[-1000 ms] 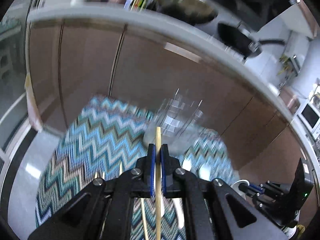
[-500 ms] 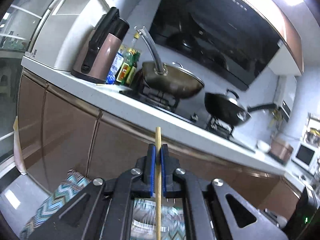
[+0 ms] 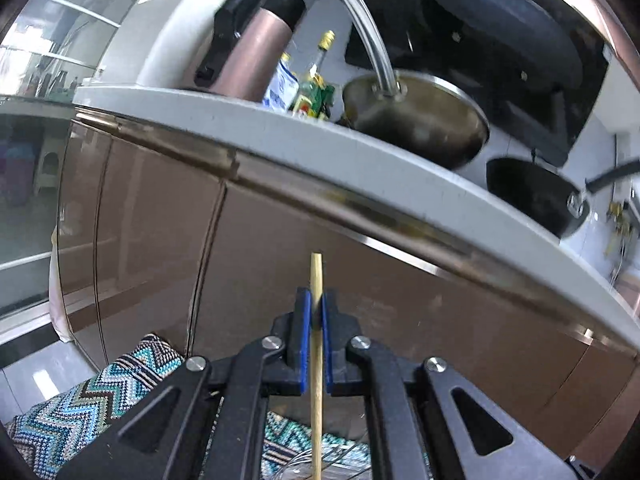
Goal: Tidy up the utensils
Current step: 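Lower the chopstick into the clear utensil cup with the left tool while the right tool inserts the spoon, then open both tools and withdraw them from the utensil cup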
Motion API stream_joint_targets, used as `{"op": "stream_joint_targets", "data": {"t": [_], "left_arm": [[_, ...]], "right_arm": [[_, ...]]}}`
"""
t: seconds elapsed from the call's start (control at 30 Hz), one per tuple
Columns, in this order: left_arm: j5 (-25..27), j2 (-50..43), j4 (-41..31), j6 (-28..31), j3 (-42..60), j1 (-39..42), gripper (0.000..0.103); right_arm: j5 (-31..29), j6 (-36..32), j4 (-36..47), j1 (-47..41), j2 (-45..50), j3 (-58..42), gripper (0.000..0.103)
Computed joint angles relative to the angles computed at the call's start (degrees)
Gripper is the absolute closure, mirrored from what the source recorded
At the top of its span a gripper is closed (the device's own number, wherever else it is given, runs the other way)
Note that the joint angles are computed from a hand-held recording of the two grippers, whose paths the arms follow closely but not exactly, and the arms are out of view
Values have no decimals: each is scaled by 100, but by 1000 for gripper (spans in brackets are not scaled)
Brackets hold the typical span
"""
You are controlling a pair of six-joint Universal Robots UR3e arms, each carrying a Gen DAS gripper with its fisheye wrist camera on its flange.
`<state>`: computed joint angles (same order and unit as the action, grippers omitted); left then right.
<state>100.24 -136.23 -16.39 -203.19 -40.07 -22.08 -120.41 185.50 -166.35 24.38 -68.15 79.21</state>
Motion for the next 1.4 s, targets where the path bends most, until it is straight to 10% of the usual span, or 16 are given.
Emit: {"op": "stream_joint_targets", "data": {"t": [0.33,0.47,0.77,1.2,1.4], "left_arm": [[277,66,782,587,-858,-157,96],[260,552,1031,743,-1626,-157,71],[9,2468,1334,954,-3631,180,60],[-1745,6059,-1100,1502,-4730,2204,60],[-3445,7168,-3988,2425,-4250,3689,60]], "right_arm": [[122,168,6,-31,101,290,98],[421,401,181,-118,-120,559,96],[496,706,457,28,-714,971,80],[-264,1201,1434,767,-2495,1238,71],[-594,1545,2088,1592,-3267,1139,57]]}}
